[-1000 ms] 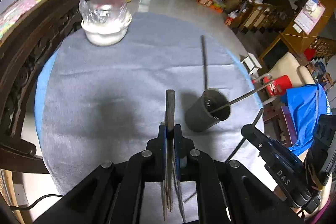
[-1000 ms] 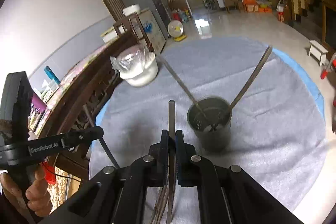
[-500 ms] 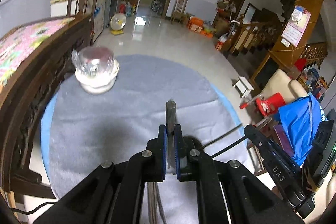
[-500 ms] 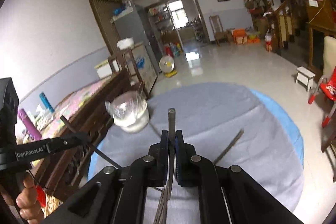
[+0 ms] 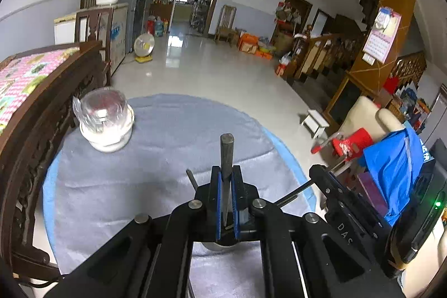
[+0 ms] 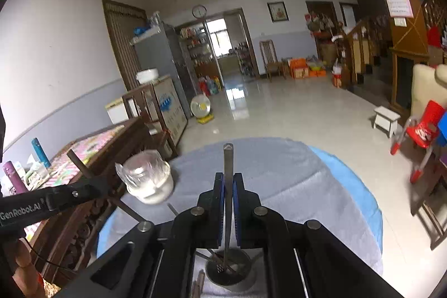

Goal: Organize utensils
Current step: 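Lift both held chopsticks upright over the grey cup, then open the left tool into the cup while the right tool releases its chopstick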

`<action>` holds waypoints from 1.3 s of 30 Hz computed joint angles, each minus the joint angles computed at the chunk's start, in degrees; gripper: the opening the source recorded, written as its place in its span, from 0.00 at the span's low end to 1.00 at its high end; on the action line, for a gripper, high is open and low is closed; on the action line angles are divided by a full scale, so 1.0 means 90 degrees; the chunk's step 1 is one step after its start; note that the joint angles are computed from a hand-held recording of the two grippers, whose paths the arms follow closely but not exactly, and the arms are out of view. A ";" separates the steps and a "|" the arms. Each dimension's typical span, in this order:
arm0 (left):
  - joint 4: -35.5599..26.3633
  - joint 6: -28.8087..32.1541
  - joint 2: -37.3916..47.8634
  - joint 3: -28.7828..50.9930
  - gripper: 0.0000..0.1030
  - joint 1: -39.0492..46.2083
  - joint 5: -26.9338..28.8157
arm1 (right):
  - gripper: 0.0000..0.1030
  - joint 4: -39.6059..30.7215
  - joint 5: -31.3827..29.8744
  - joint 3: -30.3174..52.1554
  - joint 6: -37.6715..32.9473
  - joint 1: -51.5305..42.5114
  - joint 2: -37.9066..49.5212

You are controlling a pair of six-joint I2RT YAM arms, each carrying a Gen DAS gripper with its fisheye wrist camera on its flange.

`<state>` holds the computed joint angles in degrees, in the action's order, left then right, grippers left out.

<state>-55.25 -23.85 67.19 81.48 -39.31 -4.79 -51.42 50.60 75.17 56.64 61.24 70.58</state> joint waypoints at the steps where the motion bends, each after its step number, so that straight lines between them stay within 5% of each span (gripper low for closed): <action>1: 0.0057 -0.0030 0.0053 -0.0097 0.07 -0.0007 0.0015 | 0.06 0.0056 -0.0142 -0.0138 0.0004 -0.0099 -0.0036; 12: 0.0388 -0.0188 0.0205 -0.0968 0.07 -0.0186 0.0062 | 0.06 0.0373 -0.0842 -0.1064 0.0285 -0.0364 -0.0258; 18: 0.0309 -0.0150 -0.0037 -0.1284 0.08 -0.0239 0.0015 | 0.08 0.0921 -0.1854 -0.1857 0.0596 -0.0800 -0.0743; 20: 0.0246 -0.0161 -0.0154 -0.1394 0.19 -0.0285 -0.0036 | 0.08 0.1039 -0.2131 -0.2059 0.0741 -0.0869 -0.0918; 22: 0.0218 -0.0184 -0.0370 -0.1566 0.41 -0.0302 -0.0074 | 0.09 0.1155 -0.2344 -0.2223 0.0838 -0.0871 -0.1077; 24: 0.0147 -0.0206 -0.0641 -0.1740 0.45 -0.0405 -0.0266 | 0.11 0.1220 -0.2356 -0.2349 0.0931 -0.0767 -0.1246; 27: 0.0012 -0.0130 -0.0974 -0.1944 0.48 -0.0326 -0.0226 | 0.23 0.1185 -0.2096 -0.2541 0.1204 -0.0424 -0.1576; 29: -0.0106 -0.0146 -0.1225 -0.2091 0.50 -0.0260 -0.0228 | 0.61 0.1314 -0.1824 -0.2777 0.1471 -0.0110 -0.1888; 30: -0.0191 -0.0163 -0.1415 -0.2204 0.50 -0.0237 -0.0271 | 0.68 0.1344 -0.1543 -0.2882 0.1636 0.0137 -0.2035; 37: -0.0667 -0.0119 -0.2311 -0.2887 0.52 -0.0009 -0.0421 | 0.66 0.0184 0.0238 -0.2862 0.3118 0.1853 -0.2246; 39: -0.0785 -0.0131 -0.2506 -0.3103 0.52 0.0064 -0.0381 | 0.57 -0.0464 0.0663 -0.2770 0.3914 0.2475 -0.2045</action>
